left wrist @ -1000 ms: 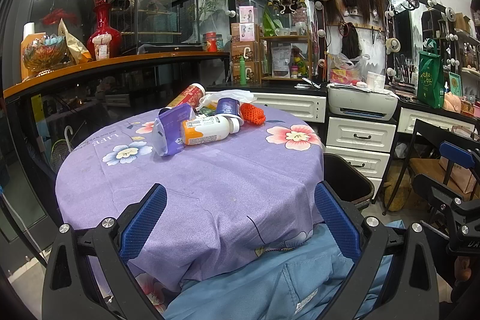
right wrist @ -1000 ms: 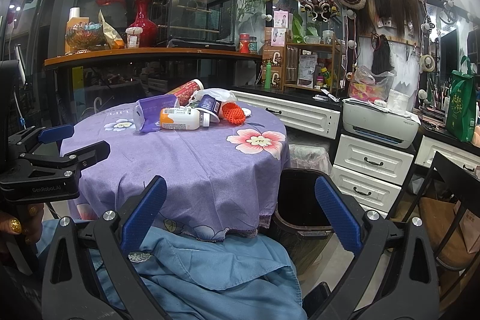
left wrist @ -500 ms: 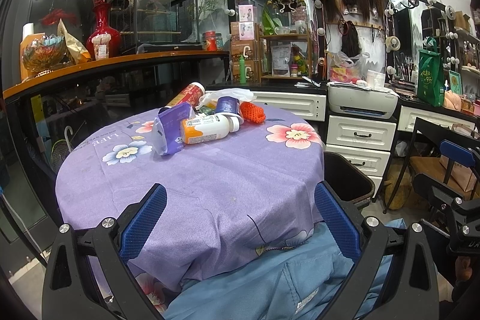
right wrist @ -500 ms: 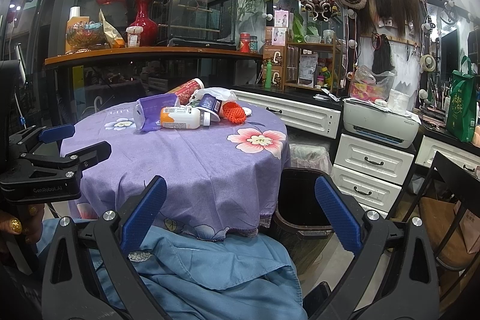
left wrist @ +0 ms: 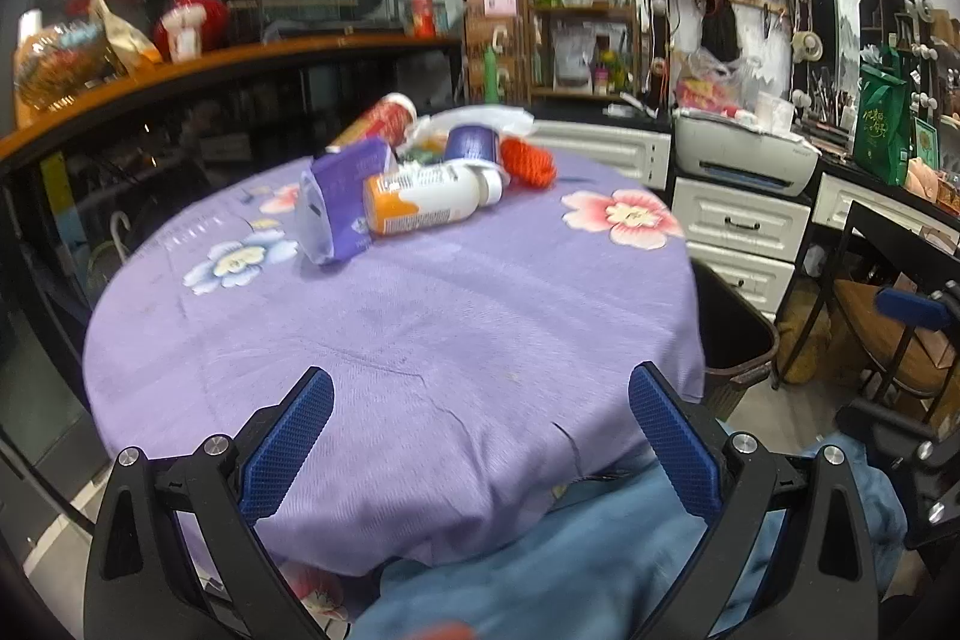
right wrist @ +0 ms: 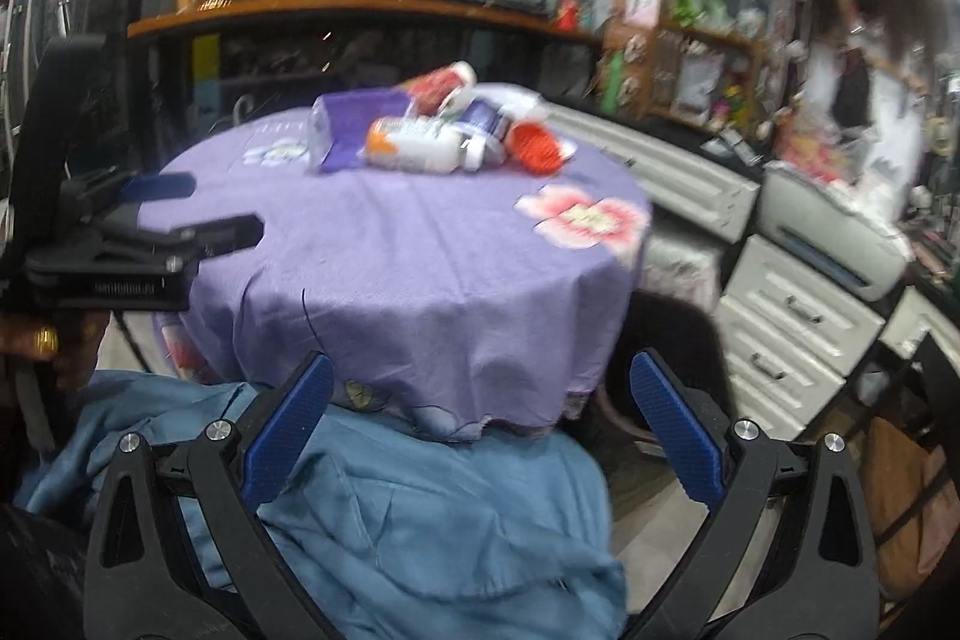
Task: Collect trash
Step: 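Reach the left tool to the purple pouch and close on it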
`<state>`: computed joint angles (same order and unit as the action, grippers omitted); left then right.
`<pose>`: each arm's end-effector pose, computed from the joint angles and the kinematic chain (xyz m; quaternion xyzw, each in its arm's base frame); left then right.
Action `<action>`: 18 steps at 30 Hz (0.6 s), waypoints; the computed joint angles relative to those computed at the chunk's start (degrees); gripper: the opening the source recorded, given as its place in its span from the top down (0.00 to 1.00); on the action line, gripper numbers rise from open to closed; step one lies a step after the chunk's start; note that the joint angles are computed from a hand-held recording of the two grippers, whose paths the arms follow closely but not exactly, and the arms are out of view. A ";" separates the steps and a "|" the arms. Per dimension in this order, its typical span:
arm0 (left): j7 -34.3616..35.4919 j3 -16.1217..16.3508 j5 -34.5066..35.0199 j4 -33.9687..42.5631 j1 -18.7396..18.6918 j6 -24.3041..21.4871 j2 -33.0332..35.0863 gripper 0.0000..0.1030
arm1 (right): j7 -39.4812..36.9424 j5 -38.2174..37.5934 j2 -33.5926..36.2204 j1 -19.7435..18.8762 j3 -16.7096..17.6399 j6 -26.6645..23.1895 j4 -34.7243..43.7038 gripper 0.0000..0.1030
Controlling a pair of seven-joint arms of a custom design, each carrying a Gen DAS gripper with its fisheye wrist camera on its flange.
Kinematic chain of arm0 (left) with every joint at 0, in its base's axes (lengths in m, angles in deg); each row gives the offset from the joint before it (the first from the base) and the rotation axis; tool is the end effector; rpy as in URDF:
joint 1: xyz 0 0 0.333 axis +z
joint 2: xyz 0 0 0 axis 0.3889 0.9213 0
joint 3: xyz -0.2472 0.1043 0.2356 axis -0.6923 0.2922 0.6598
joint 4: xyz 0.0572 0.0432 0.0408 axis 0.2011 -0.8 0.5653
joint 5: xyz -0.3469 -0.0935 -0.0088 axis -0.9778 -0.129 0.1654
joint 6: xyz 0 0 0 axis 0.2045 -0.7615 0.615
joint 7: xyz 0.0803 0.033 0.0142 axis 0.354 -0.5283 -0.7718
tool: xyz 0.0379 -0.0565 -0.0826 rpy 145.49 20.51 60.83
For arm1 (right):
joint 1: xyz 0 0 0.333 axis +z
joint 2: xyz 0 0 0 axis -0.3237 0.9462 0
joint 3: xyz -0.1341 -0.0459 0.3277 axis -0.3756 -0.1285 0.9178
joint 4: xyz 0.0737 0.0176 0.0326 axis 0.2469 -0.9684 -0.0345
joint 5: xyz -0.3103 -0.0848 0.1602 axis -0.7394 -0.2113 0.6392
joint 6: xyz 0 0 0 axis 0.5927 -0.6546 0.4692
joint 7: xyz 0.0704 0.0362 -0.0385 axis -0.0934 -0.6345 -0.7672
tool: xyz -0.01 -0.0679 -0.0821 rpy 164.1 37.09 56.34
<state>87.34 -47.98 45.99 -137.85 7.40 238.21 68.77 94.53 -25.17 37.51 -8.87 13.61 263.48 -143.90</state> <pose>0.6401 -0.2266 0.5482 -0.5598 0.6678 -0.3620 0.3312 0.5982 0.1631 0.5098 -0.7285 0.4775 -0.3169 0.3754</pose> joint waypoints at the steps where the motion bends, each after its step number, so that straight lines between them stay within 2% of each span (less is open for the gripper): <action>1: 3.01 -1.87 -2.59 0.90 1.78 -0.30 0.71 0.05 | 0.56 -1.25 1.21 -1.39 1.31 -1.02 1.56 0.05; 2: 4.36 -2.25 -3.59 1.55 2.28 -0.01 1.22 0.05 | -0.34 -0.51 2.45 -1.00 1.03 -2.04 3.45 0.05; 4: 5.55 -1.05 -3.84 4.06 1.66 -1.06 2.63 0.05 | -1.45 -0.32 5.18 -3.22 3.43 -5.10 7.84 0.05; 6: 10.29 -2.96 -7.04 6.93 2.81 -4.47 4.26 0.05 | -2.84 0.82 7.65 -4.31 4.82 -8.45 12.31 0.05; 9: 17.59 -5.44 -12.29 10.35 4.66 -7.15 6.52 0.05 | -4.05 1.80 11.31 -2.48 2.84 -12.48 19.37 0.05; 12: 24.33 -7.32 -17.51 13.97 5.80 -10.79 8.39 0.05 | -8.21 3.12 15.31 -3.44 4.52 -18.51 27.43 0.05; 14: 27.92 -8.56 -21.19 15.92 6.88 -12.07 9.32 0.05 | -9.49 4.20 17.73 -3.11 4.33 -22.85 32.75 0.05; 18: 30.10 -7.66 -25.26 20.62 6.78 -15.73 11.28 0.05 | -12.29 4.38 22.34 -1.07 1.91 -29.88 42.42 0.05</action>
